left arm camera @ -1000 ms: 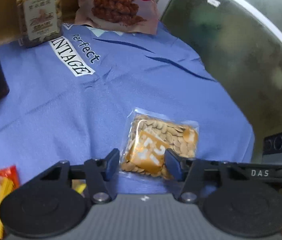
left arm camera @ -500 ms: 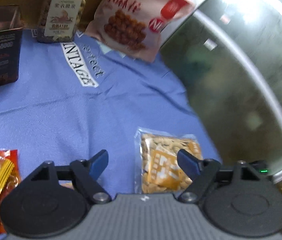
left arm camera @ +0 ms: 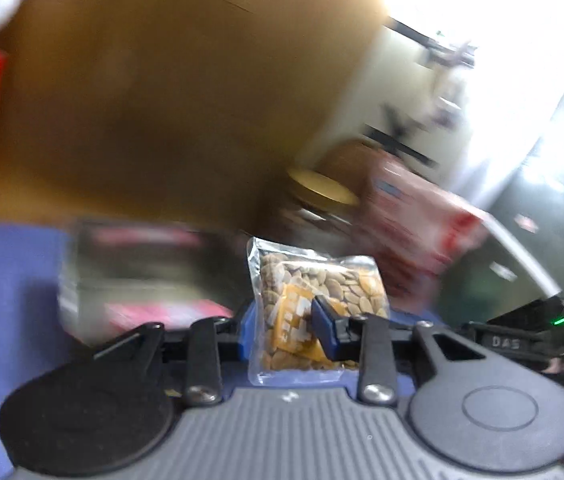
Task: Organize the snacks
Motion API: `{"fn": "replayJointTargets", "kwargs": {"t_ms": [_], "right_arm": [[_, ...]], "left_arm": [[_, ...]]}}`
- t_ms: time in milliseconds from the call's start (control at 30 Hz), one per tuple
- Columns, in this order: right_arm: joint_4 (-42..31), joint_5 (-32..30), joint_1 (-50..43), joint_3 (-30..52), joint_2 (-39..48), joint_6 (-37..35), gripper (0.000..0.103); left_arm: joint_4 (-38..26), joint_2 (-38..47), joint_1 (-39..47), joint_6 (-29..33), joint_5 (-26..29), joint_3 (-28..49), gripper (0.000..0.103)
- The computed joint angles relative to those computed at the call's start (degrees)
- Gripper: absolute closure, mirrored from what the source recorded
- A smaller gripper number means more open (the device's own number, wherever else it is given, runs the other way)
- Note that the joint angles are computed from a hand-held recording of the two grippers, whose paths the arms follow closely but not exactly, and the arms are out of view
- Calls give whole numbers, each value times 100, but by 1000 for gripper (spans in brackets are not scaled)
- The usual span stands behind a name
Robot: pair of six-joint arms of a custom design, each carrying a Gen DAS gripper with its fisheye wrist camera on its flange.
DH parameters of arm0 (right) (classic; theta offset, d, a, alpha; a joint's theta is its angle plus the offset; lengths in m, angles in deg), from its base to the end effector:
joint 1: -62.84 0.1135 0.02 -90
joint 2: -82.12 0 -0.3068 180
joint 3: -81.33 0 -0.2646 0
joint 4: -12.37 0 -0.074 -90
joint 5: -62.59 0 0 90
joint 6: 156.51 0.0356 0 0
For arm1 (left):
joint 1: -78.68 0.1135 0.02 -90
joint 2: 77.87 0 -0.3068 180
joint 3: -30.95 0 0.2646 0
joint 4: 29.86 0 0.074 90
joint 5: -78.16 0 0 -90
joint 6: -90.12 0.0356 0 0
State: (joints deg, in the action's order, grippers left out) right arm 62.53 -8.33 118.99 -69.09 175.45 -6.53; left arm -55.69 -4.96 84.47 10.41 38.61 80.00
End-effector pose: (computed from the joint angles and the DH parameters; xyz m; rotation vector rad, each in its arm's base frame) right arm 0.1542 0.2090 0.1572 0.3198 1.9211 1.1180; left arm 0.2359 -0.0037 0.2260 0.4632 2.1680 -0.9068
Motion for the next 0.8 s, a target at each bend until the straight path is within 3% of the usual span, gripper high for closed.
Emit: {"fn": "replayJointTargets", "kwargs": {"t_ms": [67,167,267,333,433,600,700,800], "right_arm": [[-1060,-256,-331,837,269,-382,82],[-2483,65,-415,1917,726,-911,73],[-4114,1208,-115,2754,906,-1403,63],[-4116,1450,38,2572,723,-1384,62],[-3606,1727,427,1746,155,-934,62],[-2558,1575,1306,791,42,-48,62],[-2324,1527,1665,872,464,242,62],[-2834,1661,1931,1447,839,-5,62]], "left_arm": [[479,452,-49,-188,-518,137,72],[971,994,-228,-347,-1318,234,72],[1315,1136,-379,-392,-1739,160,59],[1438,1031,-226,-313,-1672,47,56],[1266,777,385,39,-1044,-93,56],[-211,658,1837,1484,-40,-118,48],[-1221,1033,2549,2525,175,11,43],[-2095,1479,2976,3373,320,146,34]]}}
